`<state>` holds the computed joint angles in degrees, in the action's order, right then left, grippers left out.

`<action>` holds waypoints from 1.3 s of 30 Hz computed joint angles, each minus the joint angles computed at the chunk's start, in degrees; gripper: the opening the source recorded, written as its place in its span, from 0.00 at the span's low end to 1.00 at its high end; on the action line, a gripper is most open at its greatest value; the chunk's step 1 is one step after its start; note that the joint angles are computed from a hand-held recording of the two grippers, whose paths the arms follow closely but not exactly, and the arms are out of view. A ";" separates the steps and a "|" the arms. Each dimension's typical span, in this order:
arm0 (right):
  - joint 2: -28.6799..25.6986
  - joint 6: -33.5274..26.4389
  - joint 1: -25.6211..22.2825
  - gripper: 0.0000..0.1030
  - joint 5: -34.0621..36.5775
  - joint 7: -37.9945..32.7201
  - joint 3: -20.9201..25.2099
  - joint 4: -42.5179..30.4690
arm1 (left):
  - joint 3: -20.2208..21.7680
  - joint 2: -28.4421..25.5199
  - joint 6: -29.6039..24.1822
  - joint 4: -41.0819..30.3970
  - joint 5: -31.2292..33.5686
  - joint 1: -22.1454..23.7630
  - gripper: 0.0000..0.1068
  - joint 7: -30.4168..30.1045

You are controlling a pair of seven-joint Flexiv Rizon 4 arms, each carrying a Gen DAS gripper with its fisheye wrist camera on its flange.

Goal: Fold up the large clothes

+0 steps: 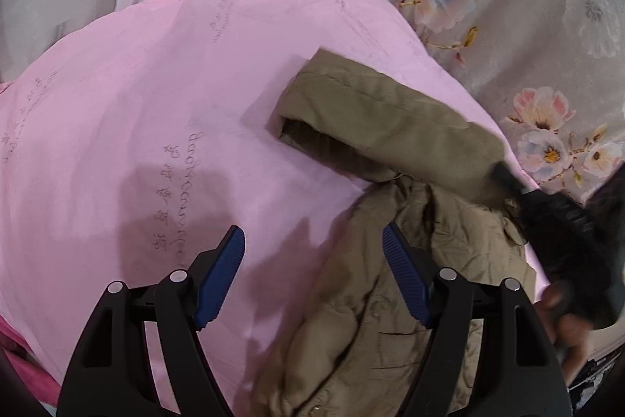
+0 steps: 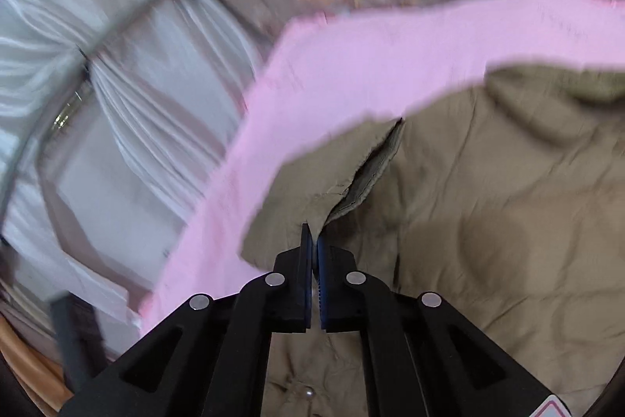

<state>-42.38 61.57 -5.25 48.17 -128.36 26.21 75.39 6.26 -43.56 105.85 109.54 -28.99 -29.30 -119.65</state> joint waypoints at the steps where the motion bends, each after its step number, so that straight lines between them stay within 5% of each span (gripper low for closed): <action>1: 1.30 1.00 -1.58 0.02 1.35 -1.54 0.83 0.34 | -0.26 0.17 -0.03 -0.31 0.26 0.06 0.66 0.16; 6: 10.07 5.02 -11.40 0.02 11.24 -11.38 2.04 3.94 | -8.28 0.48 1.01 -2.97 5.04 5.95 0.66 1.19; 12: 14.93 8.92 -14.49 0.02 13.41 -12.18 -6.35 10.11 | -18.96 -3.55 -2.30 -12.55 10.70 12.60 0.66 2.85; 17: 11.25 6.82 -15.77 0.02 10.51 -6.93 -10.94 11.96 | -12.16 -9.47 -11.79 -26.92 7.51 6.82 0.66 2.24; 22: 5.02 7.61 -16.45 0.02 7.19 -3.64 -10.53 11.82 | 6.48 -17.66 -29.15 -45.21 9.28 -1.80 0.66 -6.70; 27: 0.97 11.85 -15.47 0.02 2.31 -0.24 -9.72 12.76 | 15.67 -23.95 -42.51 -56.30 16.11 -4.12 0.63 -13.02; 39: -3.37 25.63 -12.90 0.03 -7.61 3.51 -6.95 17.46 | 20.24 -25.18 -41.97 -55.35 31.36 -7.71 0.66 -20.42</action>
